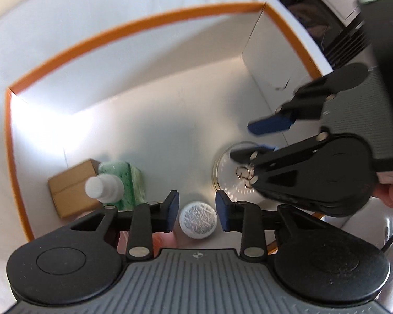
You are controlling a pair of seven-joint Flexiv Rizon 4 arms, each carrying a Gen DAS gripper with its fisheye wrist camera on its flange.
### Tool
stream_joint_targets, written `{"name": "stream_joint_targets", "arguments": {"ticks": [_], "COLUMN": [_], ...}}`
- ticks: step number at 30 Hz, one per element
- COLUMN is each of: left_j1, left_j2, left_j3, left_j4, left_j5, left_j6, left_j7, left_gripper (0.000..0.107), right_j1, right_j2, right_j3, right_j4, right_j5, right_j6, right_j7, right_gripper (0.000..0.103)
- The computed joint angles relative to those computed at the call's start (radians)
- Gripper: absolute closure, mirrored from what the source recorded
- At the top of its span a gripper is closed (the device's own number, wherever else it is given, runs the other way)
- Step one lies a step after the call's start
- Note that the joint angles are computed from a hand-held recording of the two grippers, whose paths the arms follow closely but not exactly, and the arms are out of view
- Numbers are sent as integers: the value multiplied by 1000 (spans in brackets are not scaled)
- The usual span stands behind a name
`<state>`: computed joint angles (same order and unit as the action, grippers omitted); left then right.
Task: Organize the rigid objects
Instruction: 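Withdraw both open grippers from the box back toward the remaining items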
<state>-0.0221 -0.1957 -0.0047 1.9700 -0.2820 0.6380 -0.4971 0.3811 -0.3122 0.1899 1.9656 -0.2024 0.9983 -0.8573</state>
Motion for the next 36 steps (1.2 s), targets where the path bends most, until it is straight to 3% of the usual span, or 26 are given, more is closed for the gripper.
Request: {"name": "stream_joint_targets", "arguments": {"ticks": [3, 5, 10, 21, 29, 36], "left_j1": [-6, -5, 13, 2, 15, 18], "left_j2": [26, 37, 68, 67, 139, 273], "left_j3": [-2, -2, 12, 10, 27, 81], "left_j4": [49, 60, 62, 83, 123, 223], "left_j5": [-30, -46, -71, -68, -159, -313], "left_j6": [79, 81, 37, 73, 40, 23], "left_j7": [24, 35, 66, 50, 123, 239], "left_gripper": [69, 69, 71, 72, 72, 72], "right_j1": [-9, -4, -20, -13, 37, 53], "right_j2": [-14, -17, -28, -11, 88, 205], "right_j3": [11, 7, 33, 23, -17, -43], "right_j4": [-17, -19, -46, -29, 60, 203], "right_j5": [42, 40, 115, 121, -71, -433], "right_j6": [-12, -14, -26, -15, 35, 146], "right_j7": [-6, 3, -27, -24, 105, 428], "right_gripper": [71, 69, 76, 78, 77, 71]}}
